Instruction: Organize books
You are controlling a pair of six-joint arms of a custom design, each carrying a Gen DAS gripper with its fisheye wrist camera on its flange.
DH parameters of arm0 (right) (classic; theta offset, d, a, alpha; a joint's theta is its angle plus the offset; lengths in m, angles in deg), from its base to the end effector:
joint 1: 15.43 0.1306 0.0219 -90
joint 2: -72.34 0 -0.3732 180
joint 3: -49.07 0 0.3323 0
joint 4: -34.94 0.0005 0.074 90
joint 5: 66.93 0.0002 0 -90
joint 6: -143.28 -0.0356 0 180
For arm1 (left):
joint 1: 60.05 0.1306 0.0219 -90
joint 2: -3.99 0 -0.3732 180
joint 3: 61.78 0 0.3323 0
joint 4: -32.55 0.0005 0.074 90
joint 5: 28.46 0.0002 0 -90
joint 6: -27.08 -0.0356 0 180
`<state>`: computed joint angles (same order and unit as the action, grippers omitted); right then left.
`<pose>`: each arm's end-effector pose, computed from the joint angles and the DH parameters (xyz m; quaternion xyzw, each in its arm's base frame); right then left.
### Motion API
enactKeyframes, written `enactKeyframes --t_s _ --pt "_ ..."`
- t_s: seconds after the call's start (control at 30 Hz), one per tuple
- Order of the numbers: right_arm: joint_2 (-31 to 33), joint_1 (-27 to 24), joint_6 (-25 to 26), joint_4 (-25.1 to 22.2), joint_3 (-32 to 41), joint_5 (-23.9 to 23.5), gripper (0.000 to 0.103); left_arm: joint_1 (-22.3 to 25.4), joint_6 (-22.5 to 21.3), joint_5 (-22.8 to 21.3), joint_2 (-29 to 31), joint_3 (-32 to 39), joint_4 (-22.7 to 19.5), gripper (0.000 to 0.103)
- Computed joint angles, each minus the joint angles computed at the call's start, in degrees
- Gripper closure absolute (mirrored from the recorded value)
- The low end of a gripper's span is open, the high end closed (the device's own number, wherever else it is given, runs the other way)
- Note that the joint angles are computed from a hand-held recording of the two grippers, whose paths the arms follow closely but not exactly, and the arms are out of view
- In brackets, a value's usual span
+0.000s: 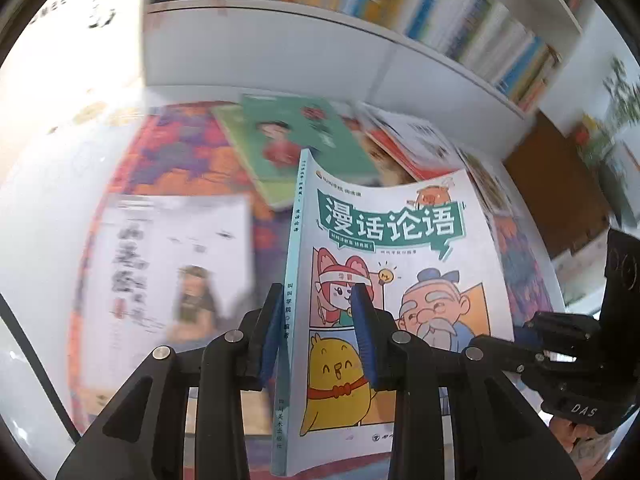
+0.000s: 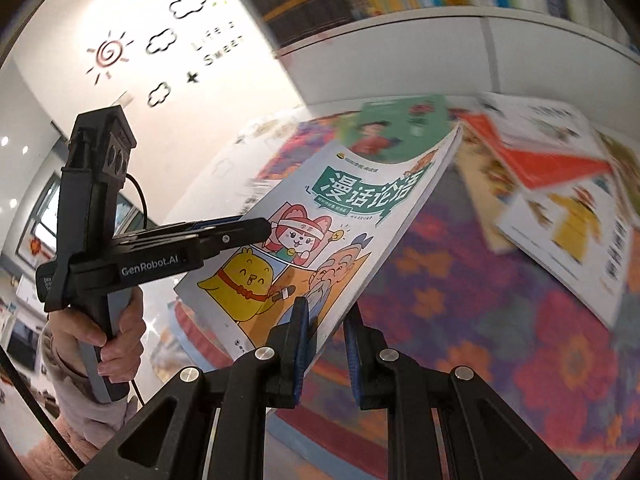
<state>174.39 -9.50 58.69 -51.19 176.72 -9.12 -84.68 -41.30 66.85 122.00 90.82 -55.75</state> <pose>0.4462 0.0649 0.5484 -0.1620 0.9177 0.2692 0.2432 0.4851 -0.2266 0.5604 0.0394 0.9485 -0.1627 0.2688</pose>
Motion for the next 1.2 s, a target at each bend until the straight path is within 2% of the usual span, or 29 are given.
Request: enactKeyframes --t_s 0.1,0.3,0.4,0.57,0.83,0.9,0.97,1.1,1.2 --pt "3.32 3.55 -1.35 0.17 3.92 0.62 0.086 4.1 -0.28 2.06 -2.95 -5.51 2.91 0.074" --pt "9.88 9.8 -3.09 0.99 10.28 1.44 0.086 9.58 -0.43 3.31 -7.43 -14.68 7.65 0.074" --pt "12.85 11.68 -3.76 0.62 12.83 0.86 0.086 12.1 -0.38 4.27 -8.9 -18.57 9.59 0.074" --pt "17.34 13.67 -4.78 -0.37 16.17 -0.27 0.086 15.68 0.39 8.31 -10.75 -25.02 12.99 0.074" --pt "17.88 14.45 -4.66 0.46 14.5 1.16 0.086 16.58 -3.29 8.34 -12.33 -30.82 14.55 0.074" --pt "18.29 14.53 -4.78 0.15 15.06 1.51 0.086 17.14 -3.58 9.6 -13.17 -32.41 15.95 0.073" --pt "18.38 14.46 -4.95 -0.33 15.19 1.24 0.086 17.18 -4.81 9.61 -13.11 -32.1 15.15 0.073" --pt "17.59 14.47 -4.69 -0.35 13.38 1.66 0.085 16.25 -6.51 6.0 -12.49 -30.6 13.54 0.07" --pt "18.97 14.04 -5.05 -0.71 14.78 1.02 0.084 15.47 -6.87 3.14 -11.95 -29.64 12.56 0.068"
